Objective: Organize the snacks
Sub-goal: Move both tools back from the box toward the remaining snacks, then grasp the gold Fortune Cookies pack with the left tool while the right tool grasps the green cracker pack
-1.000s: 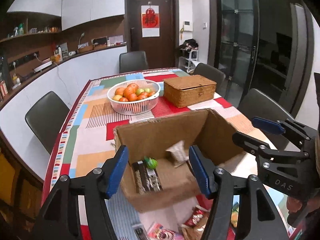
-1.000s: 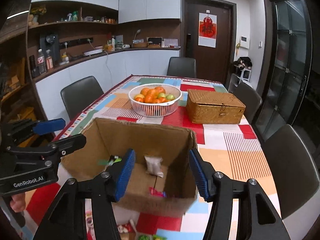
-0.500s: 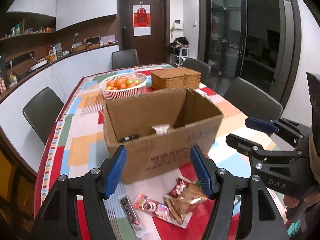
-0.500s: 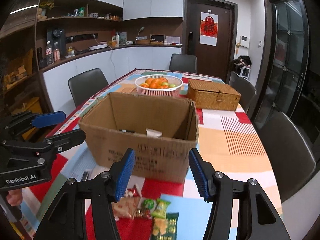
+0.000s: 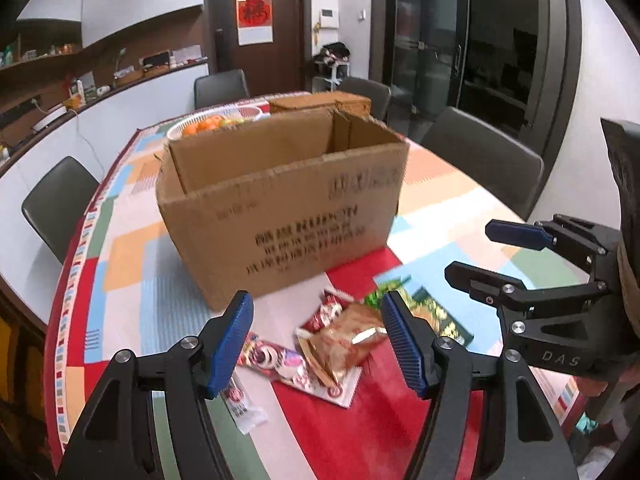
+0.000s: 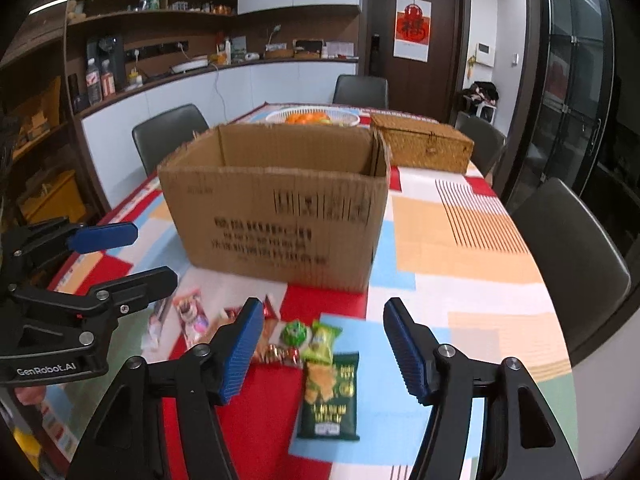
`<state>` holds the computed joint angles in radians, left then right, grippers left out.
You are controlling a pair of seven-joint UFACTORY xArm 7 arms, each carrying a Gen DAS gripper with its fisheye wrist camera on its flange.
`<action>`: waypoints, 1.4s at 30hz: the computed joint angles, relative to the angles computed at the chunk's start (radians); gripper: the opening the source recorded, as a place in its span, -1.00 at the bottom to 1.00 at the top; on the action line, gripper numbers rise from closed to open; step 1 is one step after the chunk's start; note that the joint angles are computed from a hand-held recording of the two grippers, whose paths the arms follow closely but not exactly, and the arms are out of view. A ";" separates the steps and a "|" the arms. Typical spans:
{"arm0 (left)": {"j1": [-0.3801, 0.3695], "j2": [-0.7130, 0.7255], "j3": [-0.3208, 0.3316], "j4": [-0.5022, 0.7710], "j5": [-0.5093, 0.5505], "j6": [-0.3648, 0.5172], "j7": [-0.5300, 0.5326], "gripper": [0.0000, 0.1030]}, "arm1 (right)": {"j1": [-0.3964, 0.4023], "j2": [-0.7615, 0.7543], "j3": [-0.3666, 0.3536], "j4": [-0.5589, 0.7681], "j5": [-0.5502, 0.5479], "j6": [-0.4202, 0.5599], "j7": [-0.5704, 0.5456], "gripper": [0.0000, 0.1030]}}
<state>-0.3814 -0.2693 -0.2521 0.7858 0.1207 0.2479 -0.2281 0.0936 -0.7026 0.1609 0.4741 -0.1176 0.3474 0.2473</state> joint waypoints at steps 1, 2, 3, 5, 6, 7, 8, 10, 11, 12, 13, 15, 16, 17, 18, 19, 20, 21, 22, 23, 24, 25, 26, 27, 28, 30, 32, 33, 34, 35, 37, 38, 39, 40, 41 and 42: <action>-0.008 0.002 0.005 -0.005 -0.008 0.003 0.009 0.28 | 0.005 -0.001 -0.004 -0.004 0.003 0.008 -0.002 0.23; -0.018 0.004 0.009 -0.008 -0.019 0.007 0.019 0.28 | 0.010 -0.003 -0.008 -0.008 0.007 0.016 -0.004 0.23; -0.026 0.008 0.014 -0.010 -0.031 0.013 0.029 0.30 | 0.015 -0.005 -0.011 -0.012 0.012 0.027 -0.005 0.23; -0.047 0.023 0.027 -0.008 -0.059 0.029 0.061 0.30 | 0.026 -0.001 -0.019 -0.017 0.022 0.051 -0.009 0.23; -0.051 0.029 0.032 -0.008 -0.068 0.031 0.077 0.30 | 0.029 0.000 -0.019 -0.018 0.025 0.057 -0.009 0.23; -0.053 0.038 0.033 -0.006 -0.075 0.037 0.087 0.30 | 0.031 0.004 -0.020 -0.021 0.027 0.064 -0.009 0.23; -0.059 0.048 0.038 -0.001 -0.088 0.045 0.104 0.30 | 0.032 0.009 -0.021 -0.024 0.030 0.072 -0.008 0.23; -0.067 0.066 0.044 0.007 -0.112 0.058 0.133 0.30 | 0.029 0.021 -0.021 -0.028 0.034 0.082 -0.003 0.23; -0.071 0.075 0.048 0.010 -0.125 0.064 0.151 0.30 | 0.029 0.025 -0.021 -0.030 0.036 0.089 0.001 0.23; -0.073 0.087 0.049 0.016 -0.134 0.074 0.168 0.30 | 0.029 0.027 -0.023 -0.033 0.037 0.092 0.003 0.23; -0.072 0.097 0.048 0.021 -0.137 0.082 0.178 0.30 | 0.027 0.034 -0.023 -0.034 0.037 0.096 0.006 0.23; -0.068 0.118 0.045 0.033 -0.139 0.101 0.194 0.30 | 0.022 0.047 -0.019 -0.036 0.034 0.099 0.015 0.23; -0.067 0.126 0.044 0.037 -0.141 0.107 0.201 0.30 | 0.021 0.055 -0.019 -0.035 0.034 0.105 0.020 0.22; -0.068 0.134 0.045 0.042 -0.150 0.114 0.213 0.30 | 0.022 0.063 -0.020 -0.034 0.036 0.109 0.023 0.23; -0.068 0.144 0.045 0.048 -0.156 0.120 0.225 0.30 | 0.022 0.069 -0.022 -0.034 0.036 0.112 0.025 0.23; -0.068 0.152 0.044 0.053 -0.160 0.124 0.235 0.31 | 0.020 0.077 -0.023 -0.034 0.036 0.118 0.030 0.23; -0.070 0.162 0.045 0.060 -0.171 0.130 0.253 0.31 | 0.021 0.082 -0.026 -0.035 0.036 0.117 0.030 0.23; -0.070 0.170 0.046 0.067 -0.181 0.133 0.267 0.32 | 0.023 0.089 -0.029 -0.035 0.038 0.119 0.030 0.23; -0.073 0.179 0.048 0.074 -0.199 0.135 0.292 0.34 | 0.026 0.095 -0.033 -0.034 0.041 0.123 0.029 0.23; -0.073 0.187 0.048 0.083 -0.210 0.139 0.310 0.35 | 0.031 0.099 -0.039 -0.035 0.047 0.124 0.027 0.23; -0.073 0.197 0.048 0.095 -0.216 0.143 0.330 0.36 | 0.035 0.104 -0.045 -0.035 0.053 0.124 0.024 0.23; -0.071 0.207 0.046 0.104 -0.215 0.144 0.342 0.37 | 0.038 0.112 -0.048 -0.033 0.058 0.129 0.021 0.23; -0.069 0.216 0.045 0.114 -0.217 0.147 0.354 0.37 | 0.038 0.117 -0.050 -0.031 0.060 0.130 0.020 0.23; -0.069 0.226 0.045 0.127 -0.224 0.155 0.374 0.37 | 0.040 0.122 -0.053 -0.030 0.064 0.131 0.018 0.23; -0.068 0.238 0.044 0.140 -0.231 0.161 0.392 0.37 | 0.041 0.129 -0.055 -0.027 0.069 0.136 0.018 0.23; -0.065 0.262 0.042 0.165 -0.263 0.177 0.436 0.38 | 0.046 0.140 -0.062 -0.024 0.080 0.135 0.014 0.23; -0.061 0.283 0.040 0.183 -0.311 0.187 0.486 0.38 | 0.047 0.150 -0.064 -0.021 0.087 0.135 0.013 0.23; -0.059 0.291 0.037 0.187 -0.330 0.184 0.502 0.38 | 0.047 0.157 -0.066 -0.019 0.090 0.134 0.012 0.23; -0.057 0.298 0.035 0.193 -0.342 0.186 0.511 0.38 | 0.047 0.164 -0.067 -0.016 0.094 0.133 0.013 0.23; -0.054 0.306 0.034 0.198 -0.354 0.188 0.516 0.38 | 0.047 0.171 -0.066 -0.013 0.095 0.132 0.014 0.23; -0.049 0.315 0.031 0.204 -0.388 0.188 0.530 0.38 | 0.043 0.184 -0.063 -0.008 0.092 0.127 0.014 0.22; -0.046 0.319 0.029 0.207 -0.407 0.189 0.538 0.38 | 0.041 0.187 -0.060 -0.006 0.089 0.127 0.015 0.22; -0.044 0.320 0.028 0.207 -0.419 0.190 0.545 0.37 | 0.038 0.193 -0.055 -0.003 0.084 0.129 0.019 0.22; -0.043 0.324 0.026 0.210 -0.430 0.190 0.548 0.37 | 0.039 0.196 -0.056 -0.001 0.084 0.130 0.021 0.22; -0.042 0.327 0.025 0.213 -0.439 0.192 0.551 0.36 | 0.040 0.202 -0.057 0.001 0.086 0.130 0.022 0.22; -0.041 0.329 0.023 0.216 -0.457 0.196 0.559 0.35 | 0.042 0.207 -0.059 0.004 0.089 0.130 0.022 0.22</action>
